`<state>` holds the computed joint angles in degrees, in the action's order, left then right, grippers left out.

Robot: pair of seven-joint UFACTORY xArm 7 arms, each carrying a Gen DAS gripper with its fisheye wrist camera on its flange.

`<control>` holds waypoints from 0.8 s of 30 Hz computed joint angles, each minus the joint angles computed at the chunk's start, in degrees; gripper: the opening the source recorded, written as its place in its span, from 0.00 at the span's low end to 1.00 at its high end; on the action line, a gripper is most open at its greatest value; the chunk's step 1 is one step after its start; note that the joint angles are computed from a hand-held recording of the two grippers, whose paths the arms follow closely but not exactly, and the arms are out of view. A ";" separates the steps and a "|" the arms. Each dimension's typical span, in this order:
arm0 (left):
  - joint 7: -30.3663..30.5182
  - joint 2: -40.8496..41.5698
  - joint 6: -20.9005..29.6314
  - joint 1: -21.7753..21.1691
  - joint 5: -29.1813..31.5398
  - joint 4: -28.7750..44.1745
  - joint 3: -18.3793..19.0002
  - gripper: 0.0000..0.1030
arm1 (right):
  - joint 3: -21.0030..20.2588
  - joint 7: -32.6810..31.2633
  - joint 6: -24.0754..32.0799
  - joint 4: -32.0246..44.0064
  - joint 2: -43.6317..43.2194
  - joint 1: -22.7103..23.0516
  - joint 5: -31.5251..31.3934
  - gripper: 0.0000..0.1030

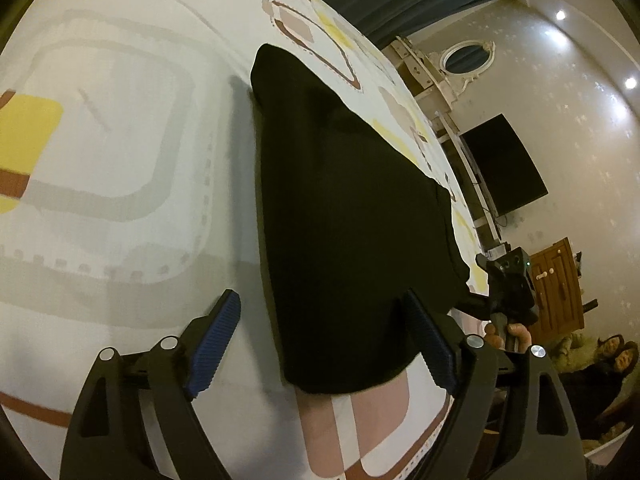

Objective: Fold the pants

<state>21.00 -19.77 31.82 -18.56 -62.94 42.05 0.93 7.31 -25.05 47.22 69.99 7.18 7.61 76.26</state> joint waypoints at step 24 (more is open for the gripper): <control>-3.12 4.10 0.94 0.64 -3.43 3.06 -3.05 0.59 | 2.01 0.34 -1.99 1.89 2.73 1.70 -5.14 0.43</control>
